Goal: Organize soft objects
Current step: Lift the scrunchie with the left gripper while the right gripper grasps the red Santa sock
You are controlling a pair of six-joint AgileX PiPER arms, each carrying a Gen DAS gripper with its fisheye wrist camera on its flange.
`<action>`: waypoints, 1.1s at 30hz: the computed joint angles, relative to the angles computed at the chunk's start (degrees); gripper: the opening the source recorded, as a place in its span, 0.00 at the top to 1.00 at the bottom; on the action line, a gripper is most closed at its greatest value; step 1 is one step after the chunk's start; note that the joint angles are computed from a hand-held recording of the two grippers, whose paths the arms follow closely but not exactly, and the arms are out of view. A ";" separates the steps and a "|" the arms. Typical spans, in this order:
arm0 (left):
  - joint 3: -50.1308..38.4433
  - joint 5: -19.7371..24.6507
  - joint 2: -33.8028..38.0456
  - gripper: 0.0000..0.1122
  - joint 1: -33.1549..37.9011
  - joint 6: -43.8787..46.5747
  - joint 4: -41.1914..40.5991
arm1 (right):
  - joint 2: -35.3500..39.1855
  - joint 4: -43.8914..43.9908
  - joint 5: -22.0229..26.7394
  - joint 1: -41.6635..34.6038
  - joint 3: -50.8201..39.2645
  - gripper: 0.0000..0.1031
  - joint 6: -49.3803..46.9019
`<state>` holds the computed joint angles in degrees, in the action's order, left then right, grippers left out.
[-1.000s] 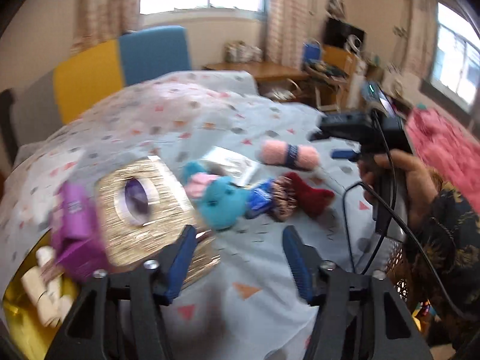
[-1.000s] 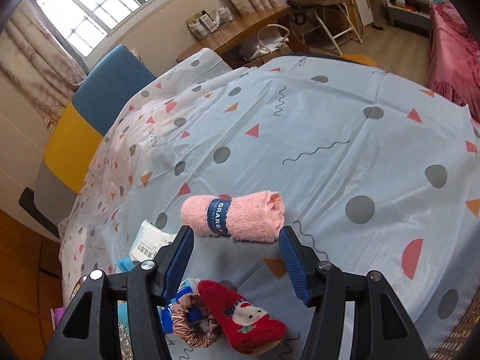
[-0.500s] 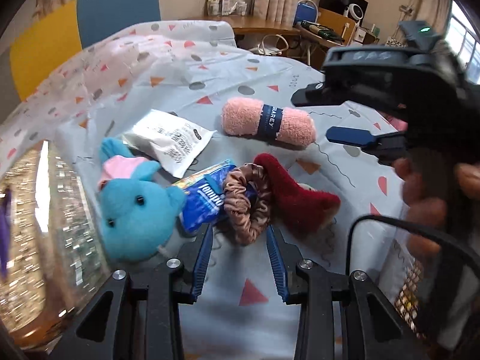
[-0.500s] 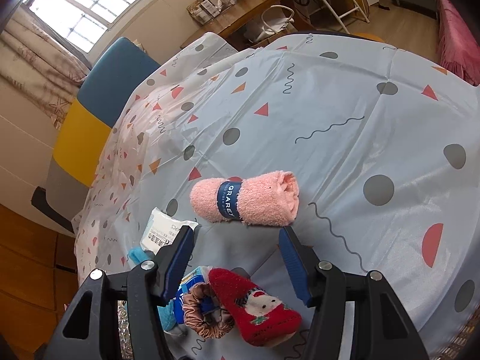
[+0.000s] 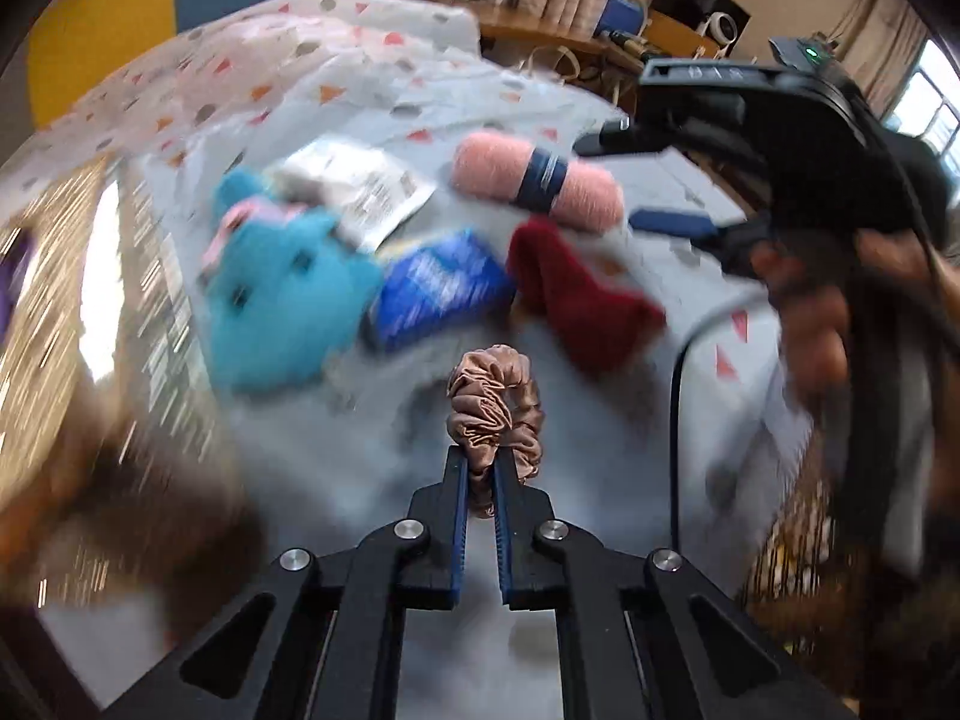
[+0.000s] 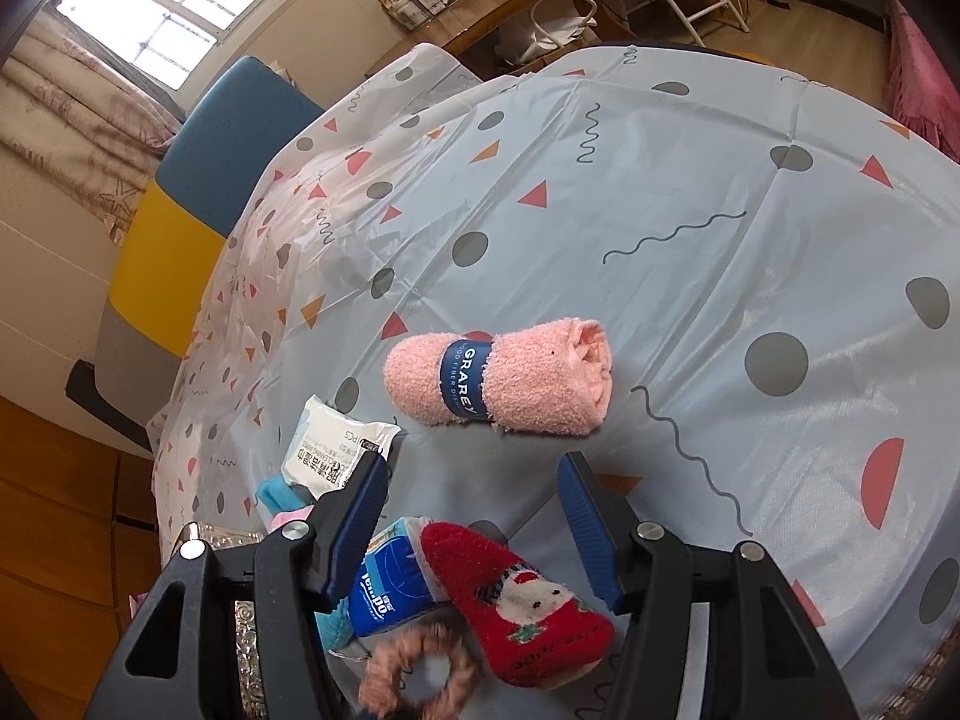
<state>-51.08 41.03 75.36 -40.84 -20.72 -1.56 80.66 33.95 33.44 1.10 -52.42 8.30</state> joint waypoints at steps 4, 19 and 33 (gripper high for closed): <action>6.34 3.87 -7.86 0.85 -0.16 -3.65 2.14 | 1.43 -0.11 1.48 0.48 -0.99 0.42 -0.41; 7.59 2.06 -11.10 0.33 -0.75 -17.15 8.16 | 7.51 -3.79 11.71 3.05 -8.62 0.40 -4.76; 11.49 -6.58 -9.46 0.90 3.84 -1.25 -3.49 | 15.62 -30.41 31.41 17.59 -21.16 0.39 -4.42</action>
